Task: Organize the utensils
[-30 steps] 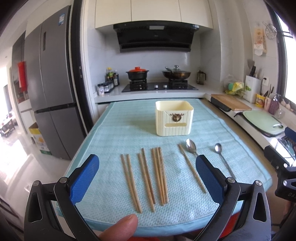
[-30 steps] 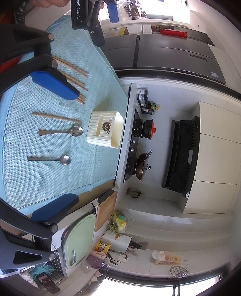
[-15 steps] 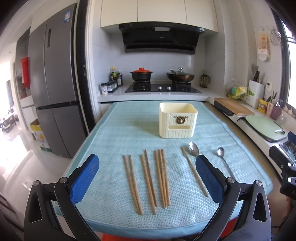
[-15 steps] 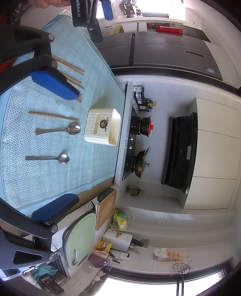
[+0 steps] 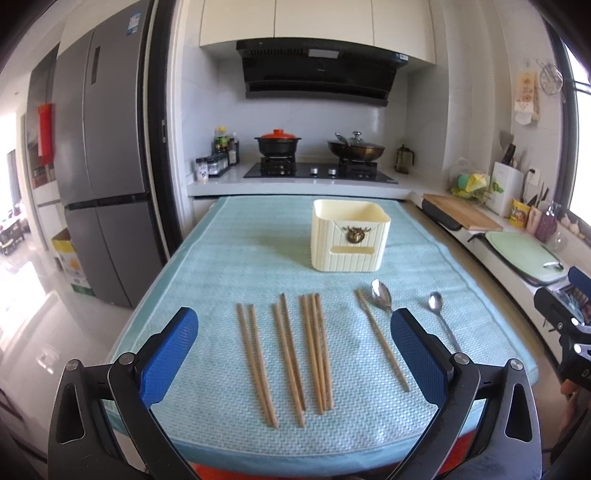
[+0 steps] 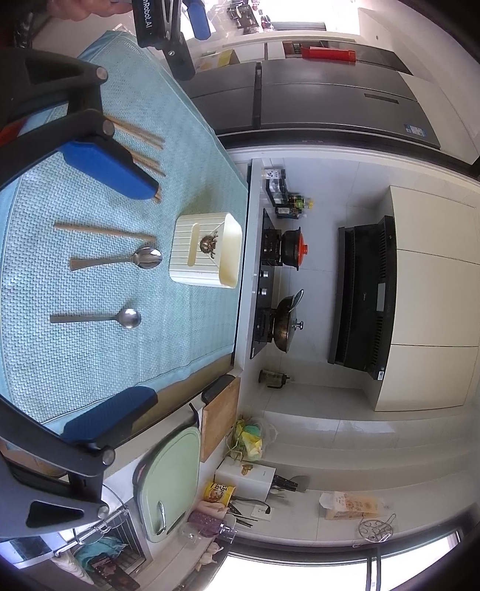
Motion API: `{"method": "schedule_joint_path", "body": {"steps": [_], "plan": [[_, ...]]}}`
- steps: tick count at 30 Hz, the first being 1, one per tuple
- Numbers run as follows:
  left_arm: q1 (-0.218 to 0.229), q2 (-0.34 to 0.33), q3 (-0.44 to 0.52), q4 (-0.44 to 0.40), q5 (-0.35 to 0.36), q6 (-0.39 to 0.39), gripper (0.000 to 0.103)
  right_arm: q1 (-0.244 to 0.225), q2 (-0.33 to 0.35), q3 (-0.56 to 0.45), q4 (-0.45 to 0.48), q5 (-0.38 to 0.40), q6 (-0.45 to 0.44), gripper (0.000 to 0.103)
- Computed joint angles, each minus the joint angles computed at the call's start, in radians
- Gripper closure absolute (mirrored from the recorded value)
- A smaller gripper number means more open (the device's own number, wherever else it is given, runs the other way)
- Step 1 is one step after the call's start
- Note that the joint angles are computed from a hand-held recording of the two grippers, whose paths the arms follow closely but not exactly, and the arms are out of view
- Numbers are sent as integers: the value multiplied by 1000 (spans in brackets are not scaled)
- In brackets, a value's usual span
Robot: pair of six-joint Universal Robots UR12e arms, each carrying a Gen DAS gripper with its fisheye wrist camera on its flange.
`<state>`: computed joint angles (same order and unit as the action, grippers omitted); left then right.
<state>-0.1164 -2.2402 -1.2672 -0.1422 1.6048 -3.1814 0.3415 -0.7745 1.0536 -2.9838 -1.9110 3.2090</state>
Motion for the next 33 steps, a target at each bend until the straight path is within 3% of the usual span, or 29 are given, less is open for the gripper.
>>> {"method": "schedule_joint_path", "body": {"steps": [9, 14, 21, 33], "plan": [[1, -4, 0, -2, 11, 15, 0, -8, 2, 13, -41, 70, -2, 0], [3, -8, 7, -24, 9, 10, 0, -15, 1, 4, 24, 107, 27, 0], [-1, -16, 20, -37, 32, 11, 0, -17, 2, -5, 92, 102, 38, 0], [-5, -27, 38, -70, 57, 17, 0, -20, 6, -9, 100, 77, 43, 0]]}}
